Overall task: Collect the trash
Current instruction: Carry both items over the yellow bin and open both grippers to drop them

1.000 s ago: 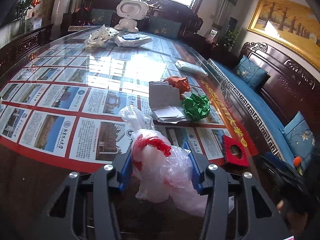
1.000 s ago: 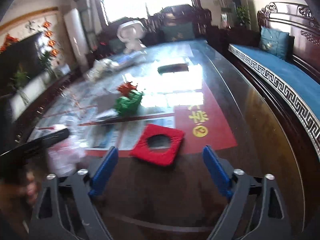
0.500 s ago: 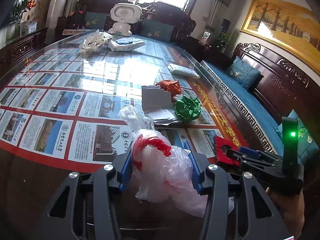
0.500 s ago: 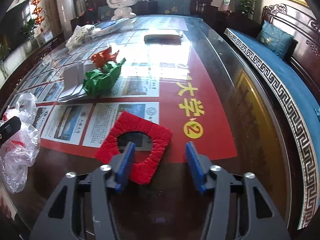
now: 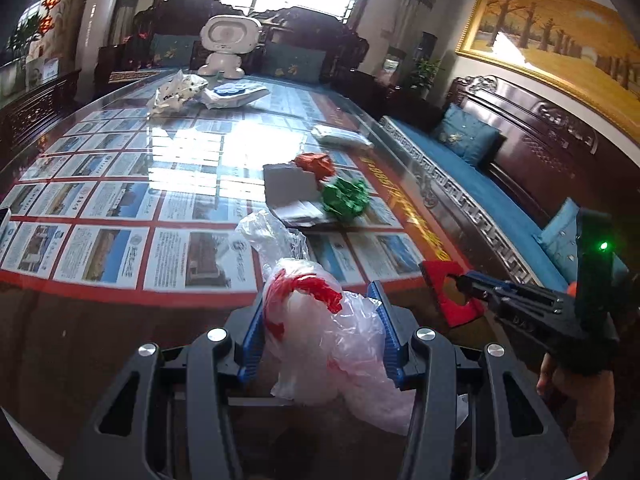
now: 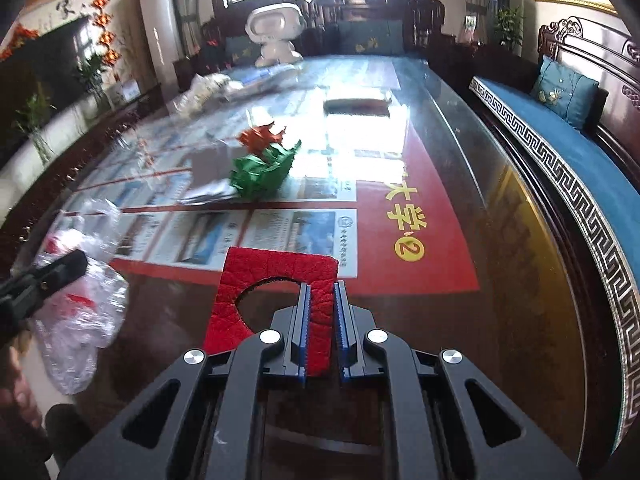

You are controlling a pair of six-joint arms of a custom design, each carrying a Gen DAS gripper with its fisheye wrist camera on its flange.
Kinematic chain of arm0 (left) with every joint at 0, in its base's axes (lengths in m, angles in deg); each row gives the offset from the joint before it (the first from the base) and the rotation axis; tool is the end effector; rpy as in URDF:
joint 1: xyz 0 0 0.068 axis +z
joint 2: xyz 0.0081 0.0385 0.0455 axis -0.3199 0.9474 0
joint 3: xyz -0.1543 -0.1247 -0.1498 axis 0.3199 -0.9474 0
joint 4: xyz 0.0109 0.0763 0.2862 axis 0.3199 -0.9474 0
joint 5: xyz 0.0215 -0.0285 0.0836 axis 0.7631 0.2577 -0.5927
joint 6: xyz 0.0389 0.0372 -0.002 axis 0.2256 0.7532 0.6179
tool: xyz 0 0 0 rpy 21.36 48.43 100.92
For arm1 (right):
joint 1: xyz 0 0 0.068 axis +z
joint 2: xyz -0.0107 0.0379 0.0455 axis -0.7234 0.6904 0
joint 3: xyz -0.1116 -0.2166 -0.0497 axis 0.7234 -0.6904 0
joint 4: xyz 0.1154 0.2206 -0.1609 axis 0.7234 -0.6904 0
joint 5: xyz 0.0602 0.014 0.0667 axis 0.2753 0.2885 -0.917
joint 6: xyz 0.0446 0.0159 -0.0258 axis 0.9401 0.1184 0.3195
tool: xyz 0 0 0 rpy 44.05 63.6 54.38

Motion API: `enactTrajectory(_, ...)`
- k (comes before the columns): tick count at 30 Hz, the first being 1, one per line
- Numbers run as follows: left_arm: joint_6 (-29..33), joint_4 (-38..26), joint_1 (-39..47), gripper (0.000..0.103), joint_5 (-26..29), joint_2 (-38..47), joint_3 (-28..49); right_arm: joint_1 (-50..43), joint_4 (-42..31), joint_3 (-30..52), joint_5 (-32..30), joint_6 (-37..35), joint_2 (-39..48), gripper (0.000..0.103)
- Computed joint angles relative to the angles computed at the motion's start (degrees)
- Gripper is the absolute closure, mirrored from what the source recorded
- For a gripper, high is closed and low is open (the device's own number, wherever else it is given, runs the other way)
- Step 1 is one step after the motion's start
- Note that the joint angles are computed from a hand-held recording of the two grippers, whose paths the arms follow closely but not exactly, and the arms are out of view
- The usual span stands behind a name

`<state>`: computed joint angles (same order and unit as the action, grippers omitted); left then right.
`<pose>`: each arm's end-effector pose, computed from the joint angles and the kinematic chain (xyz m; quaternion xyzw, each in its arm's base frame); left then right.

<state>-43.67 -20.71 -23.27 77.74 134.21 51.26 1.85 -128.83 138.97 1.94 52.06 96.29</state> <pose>0.3933 -0.0536 0.2738 0.2630 0.8564 -0.2733 0.3505 0.2352 0.2297 0.3048 0.1447 0.9087 -0.0200 0.3912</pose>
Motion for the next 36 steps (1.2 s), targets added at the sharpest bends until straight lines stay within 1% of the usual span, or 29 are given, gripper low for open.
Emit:
enactTrajectory(3, 4.85, -3.29, 2.31, 0.054, 2.77, -4.88, -4.18, 6.4, -3.01, -0.22, 3.41, 4.54, -1.84, 0.091)
enactTrajectory(6, 12.07, -10.01, 5.24, 0.054, 6.24, -8.85, -7.28, 14.03, -7.43, 0.47, 7.06, 10.58, -2.17, 0.091)
enactTrajectory(7, 15.99, -14.26, 6.51, 0.054, 7.45, -9.74, -7.5, 16.73, -9.63, 1.26, 8.69, 13.12, -1.61, 0.091)
enactTrajectory(9, 20.84, -18.63, 8.52, 0.054, 8.77, -11.89, -8.91, 23.02, -15.24, 4.0, 11.62, 19.74, 1.01, 0.091)
enactTrajectory(11, 26.93, -23.51, 10.94, 0.054, 9.69, -14.45, -10.75, 28.0, -18.36, 5.55, 12.85, 25.18, 3.08, 0.091)
enactTrajectory(13, 32.59, -27.78, 13.09, 0.054, 9.88, -16.43, -12.5, 31.29, -19.93, 6.77, 12.56, 28.94, 5.34, 0.091)
enactTrajectory(14, 36.48, -30.59, 14.56, 0.054, 9.67, -17.86, -14.07, 33.54, -20.38, 7.22, 12.02, 31.06, 6.73, 0.091)
enactTrajectory(16, 41.96, -34.01, 16.87, 0.054, 9.23, -19.88, -16.83, 36.3, -21.27, 7.74, 10.78, 34.34, 8.78, 0.091)
enactTrajectory(17, 45.6, -36.19, 18.01, 0.054, 7.97, -21.36, -19.1, 37.5, -21.38, 7.82, 9.97, 35.82, 9.77, 0.091)
enactTrajectory(20, 52.63, -40.39, 20.36, 0.054, 4.32, -23.45, -24.61, 40.87, -21.36, 7.52, 6.82, 41.26, 13.44, 0.091)
enactTrajectory(22, 55.28, -40.57, 20.94, 0.054, 2.04, -24.53, -28.49, 42.01, -22.08, 7.68, 4.49, 43.92, 16.41, 0.091)
enactTrajectory(23, 56.32, -39.85, 20.88, 0.054, 0.31, -24.64, -31.09, 42.47, -20.87, 6.8, 2.88, 44.82, 17.38, 0.091)
enactTrajectory(25, 55.66, -37.01, 20.28, 0.054, -2.56, -23.95, -34.71, 42.74, -16.75, 3.79, 0.63, 45.35, 17.31, 0.091)
enactTrajectory(27, 55.13, -32.65, 19.21, 0.053, -5.53, -22.27, -38.75, 42.26, -14.8, 2.11, -2.06, 45.38, 18.27, 0.091)
enactTrajectory(28, 54.36, -29.75, 18.49, 0.05, -6.93, -20.7, -40.58, 42.16, -14.06, 1.37, -2.78, 45.61, 18.35, 0.091)
enactTrajectory(29, 54.18, -28.23, 18.28, 0.043, -7.84, -19.16, -41.57, 42.09, -12.39, 0.06, -3.59, 45.71, 18.27, 0.091)
enactTrajectory(30, 54.11, -26.79, 17.79, 0.042, -9.06, -17.48, -42.28, 41.73, -10.16, -1.75, -4.74, 45.41, 17.74, 0.091)
enactTrajectory(31, 53.39, -24.86, 17.5, 0.038, -10.09, -16.7, -43.19, 41.49, -9.16, -2.49, -5.29, 45.45, 17.77, 0.091)
enactTrajectory(32, 52.84, -22.67, 17.48, 0.029, -10.75, -16.01, -44.18, 41.18, -7.94, -3.28, -5.86, 44.98, 17.72, 0.091)
enactTrajectory(34, 52.66, -20.14, 17.63, 0.025, -11.43, -16.09, -45.35, 40.32, -5.49, -4.56, -7.1, 43.64, 17.81, 0.091)
enactTrajectory(35, 53.06, -19.65, 17.67, 0.021, -11.65, -16.36, -45.56, 39.75, -3.99, -5.25, -7.83, 42.34, 17.7, 0.091)
enactTrajectory(36, 54.06, -19.59, 17.88, 0.02, -11.72, -16.7, -45.75, 39.48, -3.34, -5.12, -8.42, 41.77, 18.14, 0.091)
